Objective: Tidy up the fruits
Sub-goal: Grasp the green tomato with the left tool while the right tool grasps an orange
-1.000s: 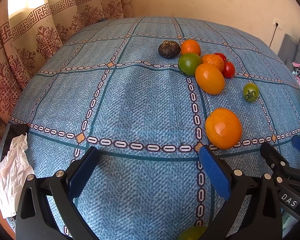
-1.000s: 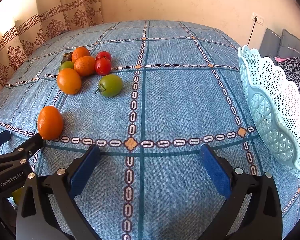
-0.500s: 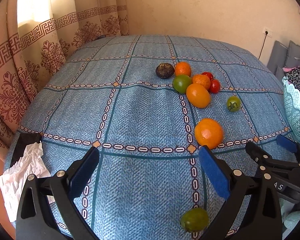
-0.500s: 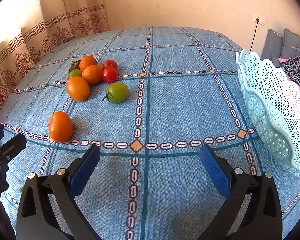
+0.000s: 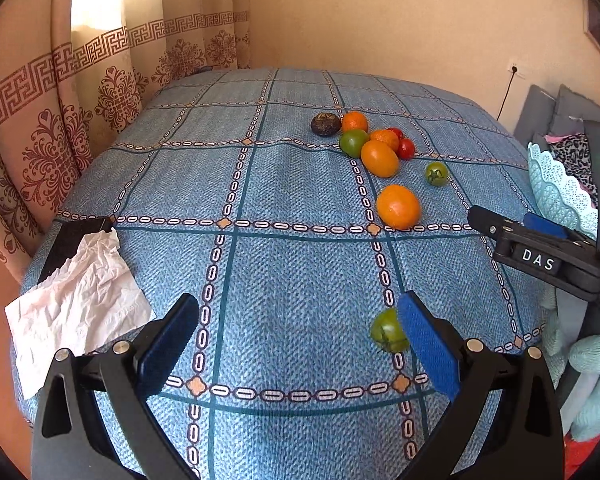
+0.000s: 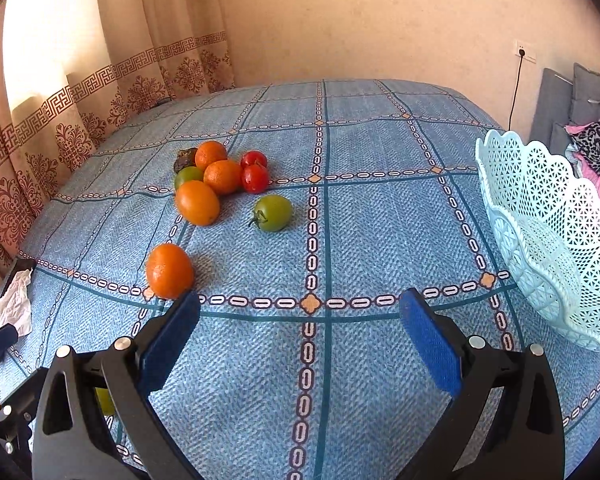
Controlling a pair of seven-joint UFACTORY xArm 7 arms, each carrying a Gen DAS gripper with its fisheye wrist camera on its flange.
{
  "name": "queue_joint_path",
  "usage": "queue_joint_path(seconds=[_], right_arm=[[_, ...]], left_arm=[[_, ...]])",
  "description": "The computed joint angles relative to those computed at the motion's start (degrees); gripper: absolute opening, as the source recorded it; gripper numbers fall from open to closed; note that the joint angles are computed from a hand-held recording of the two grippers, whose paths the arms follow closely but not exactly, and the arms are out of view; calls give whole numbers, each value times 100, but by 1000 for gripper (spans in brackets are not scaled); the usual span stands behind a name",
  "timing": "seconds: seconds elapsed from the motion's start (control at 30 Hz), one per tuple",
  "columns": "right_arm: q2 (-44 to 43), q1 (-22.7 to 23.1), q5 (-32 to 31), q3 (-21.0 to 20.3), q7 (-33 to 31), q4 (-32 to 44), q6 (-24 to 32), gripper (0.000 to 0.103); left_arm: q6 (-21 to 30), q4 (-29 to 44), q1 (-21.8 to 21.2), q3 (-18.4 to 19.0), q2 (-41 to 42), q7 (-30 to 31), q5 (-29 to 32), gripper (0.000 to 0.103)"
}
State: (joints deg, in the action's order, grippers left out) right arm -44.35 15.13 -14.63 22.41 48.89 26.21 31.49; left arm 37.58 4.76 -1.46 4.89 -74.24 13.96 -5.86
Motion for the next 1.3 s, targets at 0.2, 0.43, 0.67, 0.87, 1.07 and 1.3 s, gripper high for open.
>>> queue_joint_path(seconds=[0.2,0.43,0.67,0.87,1.07,1.3], right_arm=[[96,146,137,-111,-122,51,-125,101],[141,118,170,-111,-162,44,-183,101],[182,182,200,-108,-231,37,-268,101],[321,367,298,-190,-449,64,-428,94],[657,534,515,-314,-686,159,-653,89],[1282,686,623,-385,-1057,495,-842,73]], left_arm=[[559,-237,-179,-65,-699,52,-50,87],[282,-354,-409,-426,-420,-189,15,76],[156,-427,-830,-522,-274,-423,33,61],[-7,-367,-964,-508,25,-567,68,38],[202,-326,-864,-259,-227,-413,34,29],[250,-276,-500,-193,-361,-340,46,29]])
